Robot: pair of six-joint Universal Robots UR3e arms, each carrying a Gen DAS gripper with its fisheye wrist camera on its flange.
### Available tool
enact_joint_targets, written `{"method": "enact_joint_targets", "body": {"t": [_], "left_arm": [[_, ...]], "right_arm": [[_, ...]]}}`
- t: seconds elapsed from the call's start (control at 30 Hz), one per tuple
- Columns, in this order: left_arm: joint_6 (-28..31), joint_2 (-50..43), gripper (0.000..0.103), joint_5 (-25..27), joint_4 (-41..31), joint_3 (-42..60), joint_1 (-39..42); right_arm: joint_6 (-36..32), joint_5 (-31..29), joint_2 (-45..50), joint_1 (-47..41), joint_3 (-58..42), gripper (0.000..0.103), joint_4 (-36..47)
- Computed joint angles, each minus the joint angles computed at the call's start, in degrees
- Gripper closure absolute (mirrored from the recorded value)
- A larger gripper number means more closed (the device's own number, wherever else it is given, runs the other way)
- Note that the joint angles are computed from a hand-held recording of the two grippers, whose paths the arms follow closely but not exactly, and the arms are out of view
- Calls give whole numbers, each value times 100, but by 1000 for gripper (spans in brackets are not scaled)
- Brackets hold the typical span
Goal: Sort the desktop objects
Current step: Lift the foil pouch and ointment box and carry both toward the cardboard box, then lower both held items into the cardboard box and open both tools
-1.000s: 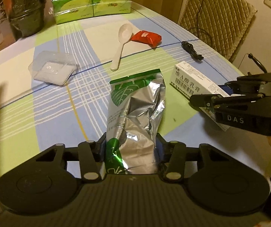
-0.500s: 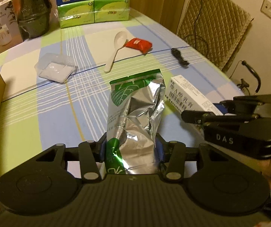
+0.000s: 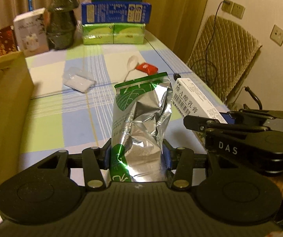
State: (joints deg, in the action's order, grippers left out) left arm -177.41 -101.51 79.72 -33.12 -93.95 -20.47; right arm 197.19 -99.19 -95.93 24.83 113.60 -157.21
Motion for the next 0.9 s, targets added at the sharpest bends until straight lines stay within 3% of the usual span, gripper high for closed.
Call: {"method": "enact_joint_targets", "body": {"t": [0.53,0.9], "left_arm": [[77,1635,60,15,-284,-887,401],[118,2155,60,-77,-369,-1242,683]], "right_arm": [[254,-642,37,971,-676,80,498],[319,-779,245,1181,-926,80,611]]}}
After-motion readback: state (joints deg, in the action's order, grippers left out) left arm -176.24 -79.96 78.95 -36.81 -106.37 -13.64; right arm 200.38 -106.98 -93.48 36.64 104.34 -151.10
